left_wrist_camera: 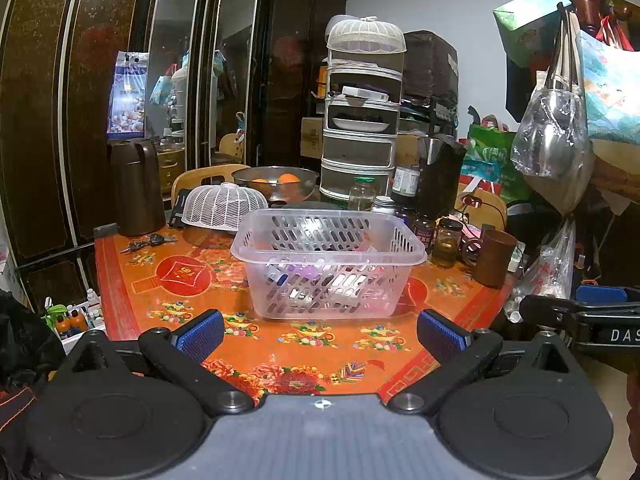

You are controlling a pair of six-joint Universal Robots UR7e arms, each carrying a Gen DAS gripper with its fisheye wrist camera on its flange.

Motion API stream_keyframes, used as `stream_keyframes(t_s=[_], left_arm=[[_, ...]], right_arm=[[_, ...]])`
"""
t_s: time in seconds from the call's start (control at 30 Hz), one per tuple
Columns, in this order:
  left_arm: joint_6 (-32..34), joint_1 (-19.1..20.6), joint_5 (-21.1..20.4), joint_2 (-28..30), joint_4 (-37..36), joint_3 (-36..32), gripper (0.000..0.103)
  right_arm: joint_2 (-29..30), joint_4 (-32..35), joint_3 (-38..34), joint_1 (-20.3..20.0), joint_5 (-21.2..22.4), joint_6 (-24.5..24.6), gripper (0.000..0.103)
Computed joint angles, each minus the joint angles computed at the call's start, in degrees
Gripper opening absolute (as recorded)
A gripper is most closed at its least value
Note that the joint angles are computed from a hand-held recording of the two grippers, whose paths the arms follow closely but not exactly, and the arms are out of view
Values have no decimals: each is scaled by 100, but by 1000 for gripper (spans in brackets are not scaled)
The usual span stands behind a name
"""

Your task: Organize objects

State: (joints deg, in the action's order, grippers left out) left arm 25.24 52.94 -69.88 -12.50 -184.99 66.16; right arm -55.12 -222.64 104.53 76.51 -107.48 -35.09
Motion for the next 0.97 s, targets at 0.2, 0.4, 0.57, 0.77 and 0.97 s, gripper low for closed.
stream_keyframes(t_s=[0.2, 0.4, 0.57, 0.77, 0.97], left_arm=[[13, -8, 0, 15, -18, -2, 103], [39, -16, 38, 20, -63, 15, 103], [20, -18, 4, 10, -16, 24, 103], [-16, 8, -93, 11, -20, 13, 103], [-19, 16, -91, 39, -52, -15, 103]], right_arm=[[8, -6, -11, -1, 2, -14, 103], [4, -1, -10, -5, 7, -16, 103], [0, 4, -7, -7, 0, -27, 103], [3, 1, -5, -4, -6, -36, 103], [2, 6, 1, -14, -4, -43, 103]])
